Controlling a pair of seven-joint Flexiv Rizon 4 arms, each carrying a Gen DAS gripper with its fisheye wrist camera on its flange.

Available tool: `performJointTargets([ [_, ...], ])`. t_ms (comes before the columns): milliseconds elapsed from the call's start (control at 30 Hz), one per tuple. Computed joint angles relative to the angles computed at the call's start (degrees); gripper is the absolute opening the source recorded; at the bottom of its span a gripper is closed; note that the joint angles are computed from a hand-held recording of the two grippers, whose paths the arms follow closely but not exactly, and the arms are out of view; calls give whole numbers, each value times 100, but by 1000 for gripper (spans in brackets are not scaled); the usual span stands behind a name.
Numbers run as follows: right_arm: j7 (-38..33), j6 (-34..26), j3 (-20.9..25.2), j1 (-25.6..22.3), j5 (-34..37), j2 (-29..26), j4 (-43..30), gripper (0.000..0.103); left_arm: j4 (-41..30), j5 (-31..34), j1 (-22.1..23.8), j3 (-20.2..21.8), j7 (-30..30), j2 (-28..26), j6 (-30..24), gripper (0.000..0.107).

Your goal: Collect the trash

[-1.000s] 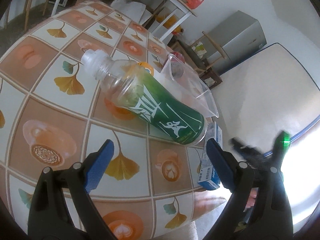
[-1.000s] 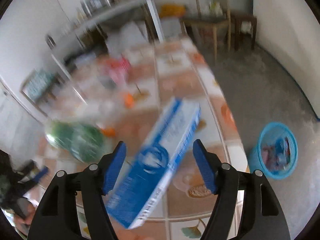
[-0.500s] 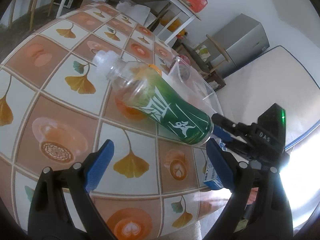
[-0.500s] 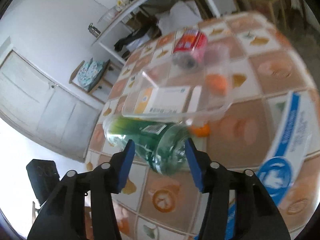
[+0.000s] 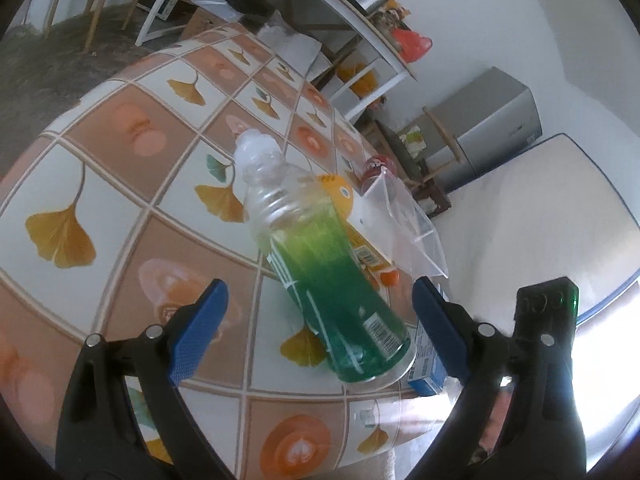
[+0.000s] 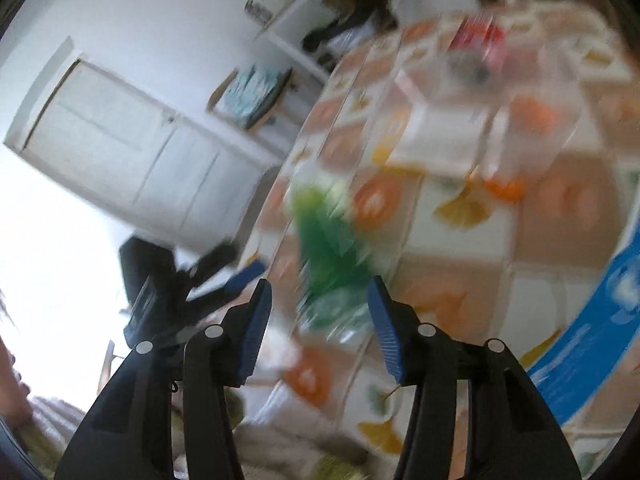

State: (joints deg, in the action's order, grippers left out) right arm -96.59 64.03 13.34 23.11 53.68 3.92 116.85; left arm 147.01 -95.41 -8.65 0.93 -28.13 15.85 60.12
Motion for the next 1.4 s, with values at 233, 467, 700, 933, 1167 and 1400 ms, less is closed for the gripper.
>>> performJointTargets([
  [233,1033,787,64,-32,-1390,-492,4,50,69,196,40,85,-111,-14,-217,89],
  [467,-72,-533,317,-391,-128,-898,-691,50,78,337,116,166,-236,-88,-520,89],
  [700,-965,-1432,253,-559,885,-709,-798,54,132,523,367,364,-247,-25,-863,89],
  [933,-592,-1023,221,-391,637,-789,-717,55,125,597,533,410,-454,-124,-1078,89],
  [1167,-1391,-1874,358,-469,1418,-1008,-920,56,121,932,605,378,-820,-141,-1062,89],
  [1400,-1587,-1891,305,-472,1500,-566,-534,56,133,2245,546,357,-1484,-103,-429,76],
])
